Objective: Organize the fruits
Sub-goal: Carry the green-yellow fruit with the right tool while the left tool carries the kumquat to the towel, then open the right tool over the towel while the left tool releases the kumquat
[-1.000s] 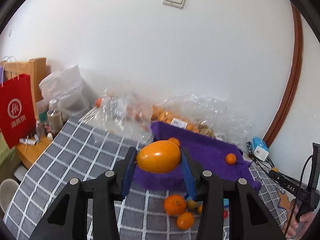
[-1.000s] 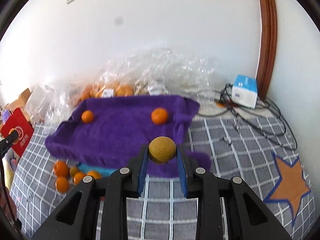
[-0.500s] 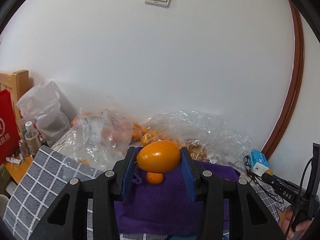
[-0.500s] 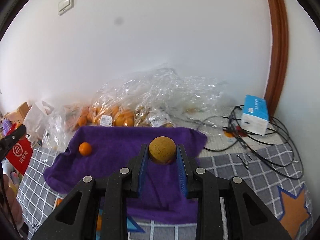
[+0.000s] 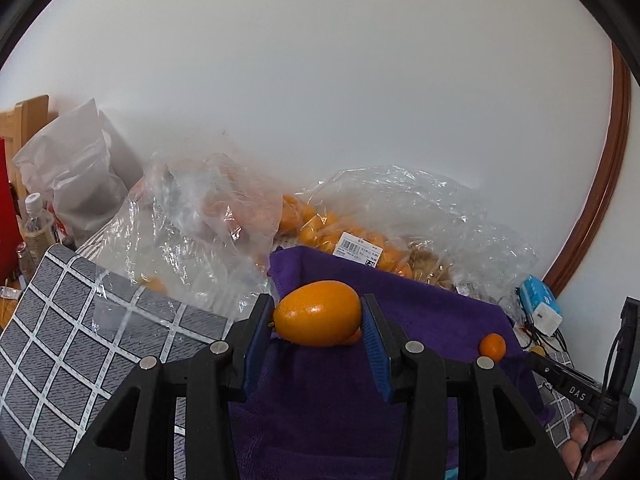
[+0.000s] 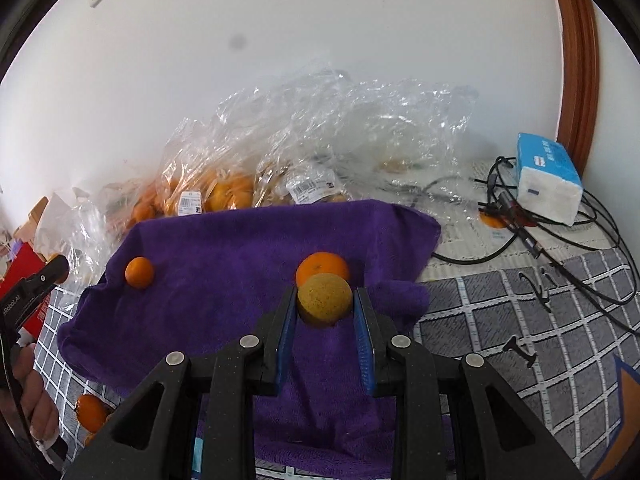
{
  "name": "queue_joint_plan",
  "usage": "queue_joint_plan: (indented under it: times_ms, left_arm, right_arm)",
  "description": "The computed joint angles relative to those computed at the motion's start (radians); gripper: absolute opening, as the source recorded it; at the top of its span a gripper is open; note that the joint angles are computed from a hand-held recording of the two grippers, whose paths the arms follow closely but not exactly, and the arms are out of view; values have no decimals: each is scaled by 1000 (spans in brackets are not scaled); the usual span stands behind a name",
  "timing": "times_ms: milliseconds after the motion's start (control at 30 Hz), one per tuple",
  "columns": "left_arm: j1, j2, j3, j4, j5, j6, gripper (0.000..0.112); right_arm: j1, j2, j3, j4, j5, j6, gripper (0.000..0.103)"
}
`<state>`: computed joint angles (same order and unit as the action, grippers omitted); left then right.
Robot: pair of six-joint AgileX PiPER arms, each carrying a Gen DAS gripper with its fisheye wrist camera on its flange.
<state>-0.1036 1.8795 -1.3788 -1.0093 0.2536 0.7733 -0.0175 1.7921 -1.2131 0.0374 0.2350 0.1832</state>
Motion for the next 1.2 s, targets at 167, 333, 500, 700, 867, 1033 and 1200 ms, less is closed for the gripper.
queue_joint_plan:
  times_ms: [167, 333, 500, 700, 867, 1033, 1200]
  left_arm:
    - [-10, 24, -27, 89, 21, -76, 42]
    - [-27, 58, -73, 288, 58, -255, 42]
    - [-26, 93, -127, 351, 152, -314, 42]
    - [-59, 120, -159, 524, 176, -443, 42]
    - [-85, 155, -193, 637, 204, -520, 42]
    - [-87, 158, -198, 676, 212, -545, 42]
    - [-89, 173, -220, 742, 234, -610, 42]
  right_arm:
    - [16, 35, -19, -64, 6, 50, 28]
    - [16, 89, -63, -57, 59, 45, 28]
    - [28, 119, -89, -76, 96, 46, 28]
    - [42, 131, -98, -124, 105, 79, 28]
    - [44, 126, -91, -137, 100, 83, 30]
    - [36, 115, -77, -72, 77, 22, 40]
    - [36, 110, -71, -57, 64, 12, 42]
